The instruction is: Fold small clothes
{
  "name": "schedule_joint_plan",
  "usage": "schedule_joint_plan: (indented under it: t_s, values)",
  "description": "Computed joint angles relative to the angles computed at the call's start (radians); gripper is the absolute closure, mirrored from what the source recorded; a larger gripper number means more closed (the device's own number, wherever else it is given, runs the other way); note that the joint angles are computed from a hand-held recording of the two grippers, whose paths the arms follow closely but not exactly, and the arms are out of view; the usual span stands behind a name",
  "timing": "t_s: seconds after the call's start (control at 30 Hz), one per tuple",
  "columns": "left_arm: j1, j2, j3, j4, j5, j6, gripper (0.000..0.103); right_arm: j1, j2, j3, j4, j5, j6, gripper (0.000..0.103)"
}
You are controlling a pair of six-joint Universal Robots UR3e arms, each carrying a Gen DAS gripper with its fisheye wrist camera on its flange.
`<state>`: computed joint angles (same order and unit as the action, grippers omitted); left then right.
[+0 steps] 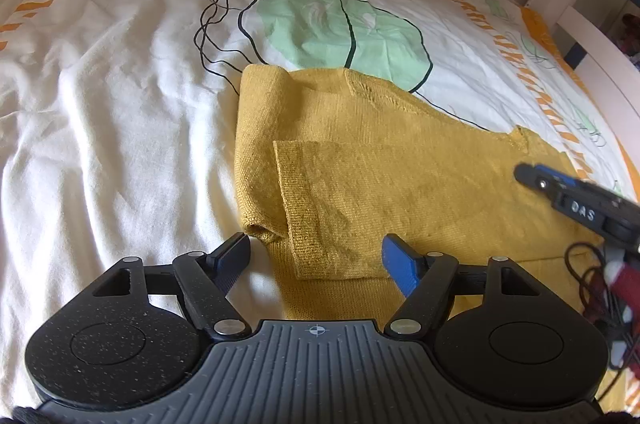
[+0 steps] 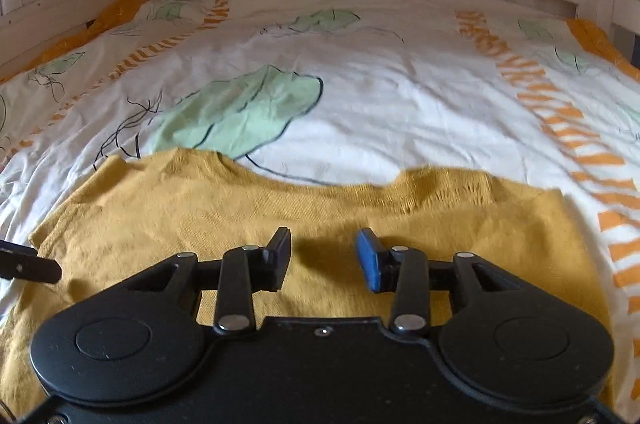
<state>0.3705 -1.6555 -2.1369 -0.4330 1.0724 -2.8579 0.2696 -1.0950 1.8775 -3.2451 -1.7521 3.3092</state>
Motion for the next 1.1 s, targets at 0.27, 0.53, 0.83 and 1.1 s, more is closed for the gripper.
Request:
schedule_joint_plan:
  t_s: [0.27,0.53,0.83,1.1]
  values:
    - [0.009,-0.010,0.003,-0.005,-0.017,-0.007,0.031,-0.015,0.139,-0.236,0.171,-0.031,0.018,0.050]
    - [0.017,-0.001,-0.021,0.012,-0.030,-0.012,0.028,-0.019,-0.057,0.033,0.049,-0.012,0.059,0.028]
    - [-0.031,-0.009,-0.075,0.123,0.013,0.024,0.011,0.012,-0.498,0.490,0.098,-0.044,0.147,0.008]
    - [-0.171,-0.023,-0.190,0.369,0.191,0.025,0.001,0.056,-0.806,0.667,0.285,-0.088,0.271,0.002]
